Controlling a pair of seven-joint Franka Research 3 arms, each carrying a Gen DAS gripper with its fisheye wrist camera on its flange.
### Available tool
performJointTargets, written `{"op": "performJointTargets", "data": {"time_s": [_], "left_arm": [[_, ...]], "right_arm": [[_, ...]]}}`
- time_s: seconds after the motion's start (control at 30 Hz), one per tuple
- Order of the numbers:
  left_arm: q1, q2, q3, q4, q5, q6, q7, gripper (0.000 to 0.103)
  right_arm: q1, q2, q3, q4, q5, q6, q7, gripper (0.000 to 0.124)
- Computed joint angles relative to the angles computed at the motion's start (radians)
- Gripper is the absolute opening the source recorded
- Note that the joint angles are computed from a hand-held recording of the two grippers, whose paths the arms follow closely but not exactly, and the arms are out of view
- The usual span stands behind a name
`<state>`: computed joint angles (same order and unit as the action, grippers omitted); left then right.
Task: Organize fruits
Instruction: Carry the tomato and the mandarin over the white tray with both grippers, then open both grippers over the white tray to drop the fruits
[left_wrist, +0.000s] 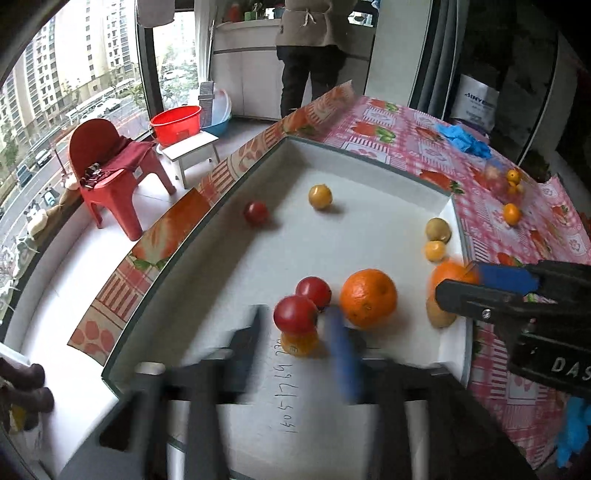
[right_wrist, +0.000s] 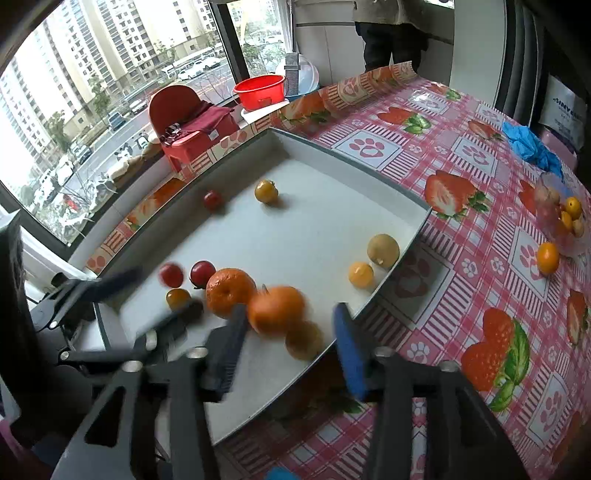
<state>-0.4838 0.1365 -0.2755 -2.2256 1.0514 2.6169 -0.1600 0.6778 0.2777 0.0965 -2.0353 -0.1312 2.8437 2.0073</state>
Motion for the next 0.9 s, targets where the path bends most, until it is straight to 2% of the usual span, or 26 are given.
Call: {"op": "performJointTargets", "data": {"time_s": [0.03, 0.07, 0.13, 0.27, 0.37, 0.47, 0.77, 0.9], "left_arm": [[-0.01, -0.005, 0.002, -0.001, 0.034, -0.021, -0.047, 0.093], [-0.022, -0.013, 0.004, -0.005, 0.093, -0.045, -0.116, 0.097], [-0.021, -0.014, -0.002, -0.005, 0.143, -0.046, -0.144, 0.097], [-0.013, 0.009, -0.011, 0.018, 0.077, -0.052, -0.062, 0.097], [-0.014, 0.011, -0.008, 0.016, 0.06, -0.047, -0.058, 0.097], [-0.019, 0.008, -0.008, 0.014, 0.051, -0.056, -0.059, 0.103], [-0.036, 0.038, -0.013, 0.05, -0.031, -0.116, 0.016, 0.103], [-0.049, 0.035, -0.009, 0.051, -0.008, -0.128, 0.0, 0.103]], "right_arm": [[0.002, -0.002, -0.003, 0.001, -0.004, -0.003, 0.004, 0.072], [0.008, -0.002, -0.008, 0.006, -0.015, -0.01, 0.012, 0.074], [0.014, 0.001, -0.014, 0.017, -0.034, -0.024, 0.022, 0.081], [0.023, -0.001, -0.022, 0.026, -0.072, -0.042, 0.046, 0.085], [0.03, 0.0, -0.028, 0.036, -0.109, -0.066, 0.071, 0.092], [0.033, 0.001, -0.03, 0.042, -0.146, -0.083, 0.087, 0.103], [0.026, -0.008, -0.023, 0.036, -0.207, -0.102, 0.128, 0.103], [0.02, -0.013, -0.019, 0.03, -0.211, -0.095, 0.137, 0.103]]}}
